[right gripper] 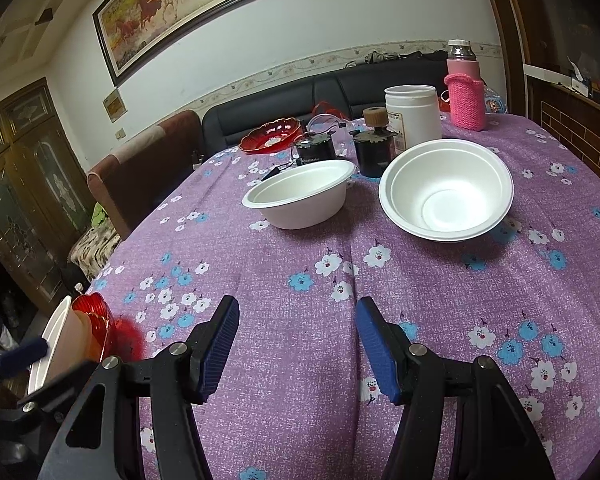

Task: Organize plates and bowls
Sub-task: 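Move both grippers toward the next white bowl on the cloth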

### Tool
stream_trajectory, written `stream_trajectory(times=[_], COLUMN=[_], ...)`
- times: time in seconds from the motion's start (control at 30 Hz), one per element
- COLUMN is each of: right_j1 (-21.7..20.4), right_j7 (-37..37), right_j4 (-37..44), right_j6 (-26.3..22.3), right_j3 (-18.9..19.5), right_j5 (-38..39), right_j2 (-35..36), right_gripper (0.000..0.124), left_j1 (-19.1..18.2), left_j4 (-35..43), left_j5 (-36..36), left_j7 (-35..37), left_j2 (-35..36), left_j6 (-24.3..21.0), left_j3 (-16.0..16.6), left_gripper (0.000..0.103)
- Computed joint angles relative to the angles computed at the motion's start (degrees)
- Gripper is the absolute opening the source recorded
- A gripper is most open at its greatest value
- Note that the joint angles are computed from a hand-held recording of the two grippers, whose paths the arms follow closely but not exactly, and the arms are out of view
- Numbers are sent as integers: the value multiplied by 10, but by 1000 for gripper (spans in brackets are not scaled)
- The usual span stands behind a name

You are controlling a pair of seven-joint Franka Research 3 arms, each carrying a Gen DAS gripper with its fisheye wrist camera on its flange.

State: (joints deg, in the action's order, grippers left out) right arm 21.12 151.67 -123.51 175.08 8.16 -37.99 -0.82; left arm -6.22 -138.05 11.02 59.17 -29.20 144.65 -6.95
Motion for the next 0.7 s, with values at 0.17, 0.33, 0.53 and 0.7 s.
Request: stream_trajectory(times=[0.17,0.33,0.53,0.7], right_j1=[5,7,-6,-34], right_j7=[19,130,113,49], right_j4=[7,22,6,-10], right_j6=[-15,-38,-49,-61], right_j3=[-2,-3,4,15], right_j5=[-31,-178,-165,-108], right_j2=[6,3,-34,-70], right_gripper=[65,65,65,65], left_j1=[-23,61,23,5], left_j4=[-41,-85,-77,-65], left_j5=[-58,44,39,9], left_j7=[26,-59,-25,-5], left_j2=[-40,-130,-142,-128], left_j6=[34,92,83,76], left_j3=[26,-40,17,31], left_gripper=[98,98,98,98])
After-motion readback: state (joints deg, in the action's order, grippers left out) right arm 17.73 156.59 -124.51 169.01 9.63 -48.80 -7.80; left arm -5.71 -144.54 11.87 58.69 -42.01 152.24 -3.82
